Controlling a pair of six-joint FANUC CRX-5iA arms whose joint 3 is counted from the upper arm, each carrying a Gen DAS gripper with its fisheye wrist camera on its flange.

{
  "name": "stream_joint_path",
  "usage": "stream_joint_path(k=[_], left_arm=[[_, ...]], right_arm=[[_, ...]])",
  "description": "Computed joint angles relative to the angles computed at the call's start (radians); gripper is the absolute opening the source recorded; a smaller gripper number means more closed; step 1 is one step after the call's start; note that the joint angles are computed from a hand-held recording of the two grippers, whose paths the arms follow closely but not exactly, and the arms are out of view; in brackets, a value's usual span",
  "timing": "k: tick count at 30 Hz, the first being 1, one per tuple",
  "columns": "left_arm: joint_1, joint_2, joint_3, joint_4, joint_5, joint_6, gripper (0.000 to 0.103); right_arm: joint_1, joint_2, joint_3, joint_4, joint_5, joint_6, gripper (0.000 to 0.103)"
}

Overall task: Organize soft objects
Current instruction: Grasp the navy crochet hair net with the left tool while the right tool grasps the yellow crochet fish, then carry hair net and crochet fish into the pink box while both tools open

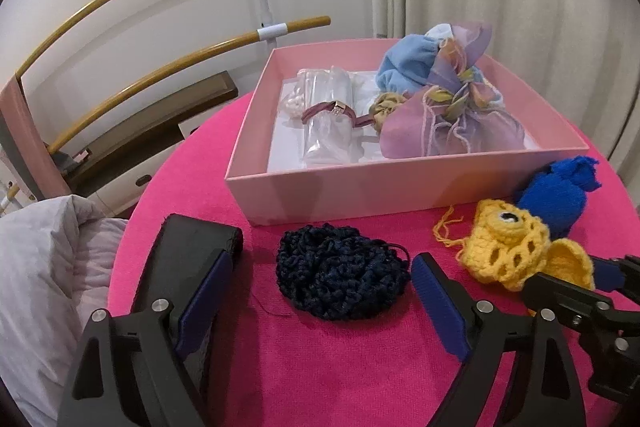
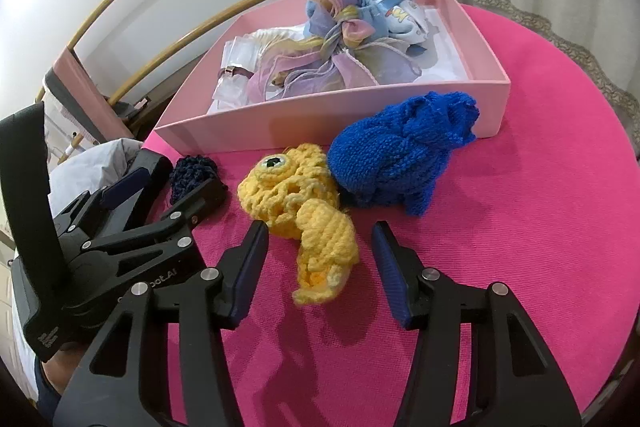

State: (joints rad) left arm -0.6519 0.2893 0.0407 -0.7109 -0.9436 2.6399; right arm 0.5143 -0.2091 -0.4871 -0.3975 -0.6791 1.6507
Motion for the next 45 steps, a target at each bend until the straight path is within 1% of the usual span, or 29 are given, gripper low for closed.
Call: stream_joint_path(k=[2,3,8,11,12,13,14,15,16,18,19,21,23,24,27,36,39,42,45], left_arm=[[-0.003,-0.011,-0.008,-0.001,0.016,0.003,0.088],[-0.006,-0.012,-0.008,-0.005,0.015,0.008,0.089],[-0.006,-0.016,-0.016,0.006,0.027,0.002,0.089],[0.021,0.009,-0.008,0.046,0.04,-0.027,0.088],[0.038,0.02,-0.003,0.075,0.04,-0.047,0.081],[0.058,0.019,-0.01,0.109,0.06,-0.069,0.078],[0.075,0.008,-0.029,0.133,0.095,-0.078,0.074],[0.075,0.008,-0.026,0.127,0.089,-0.073,0.069],[0.076,0.008,-0.027,0.129,0.092,-0.078,0.065],[0.081,0.002,-0.037,0.144,0.111,-0.089,0.056],[0.083,0.0,-0.04,0.147,0.115,-0.095,0.052],[0.088,-0.006,-0.046,0.164,0.127,-0.11,0.034],[0.09,-0.015,-0.053,0.171,0.129,-0.112,0.024],[0.093,-0.022,-0.06,0.179,0.134,-0.112,0.022],[0.089,-0.034,-0.069,0.18,0.138,-0.103,0.02],[0.037,-0.116,-0.109,0.146,0.114,-0.051,0.019],[0.01,-0.137,-0.104,0.124,0.084,-0.037,0.019],[-0.015,-0.154,-0.089,0.097,0.049,-0.022,0.019],[-0.037,-0.166,-0.065,0.067,0.012,-0.017,0.019]], right_arm=[[0.0,-0.004,-0.001,-0.001,0.001,0.003,0.051],[0.0,-0.006,-0.001,-0.002,0.0,0.005,0.051],[0.004,-0.014,-0.005,0.003,0.004,0.001,0.049],[0.008,-0.009,-0.004,0.013,0.003,-0.007,0.049],[0.009,-0.006,-0.003,0.015,0.003,-0.008,0.048],[0.011,-0.001,-0.003,0.019,0.005,-0.011,0.047],[0.013,0.006,-0.001,0.023,0.007,-0.012,0.045],[0.014,0.01,0.001,0.023,0.007,-0.011,0.041],[0.011,0.017,0.005,0.016,0.006,-0.004,0.039],[0.007,0.021,0.01,-0.002,0.008,0.013,0.03],[0.009,0.021,0.009,-0.003,0.009,0.016,0.029],[0.013,0.017,0.006,-0.004,0.009,0.024,0.026],[0.008,0.005,0.003,-0.021,0.001,0.044,0.025],[0.008,-0.002,0.0,-0.024,-0.001,0.048,0.025],[0.004,-0.02,-0.008,-0.036,-0.009,0.059,0.025],[0.009,-0.114,-0.045,-0.03,-0.013,0.052,0.025],[0.015,-0.153,-0.051,-0.021,-0.015,0.045,0.025],[0.016,-0.173,-0.047,-0.014,-0.015,0.047,0.025],[0.025,-0.182,-0.037,0.019,-0.001,0.03,0.025]])
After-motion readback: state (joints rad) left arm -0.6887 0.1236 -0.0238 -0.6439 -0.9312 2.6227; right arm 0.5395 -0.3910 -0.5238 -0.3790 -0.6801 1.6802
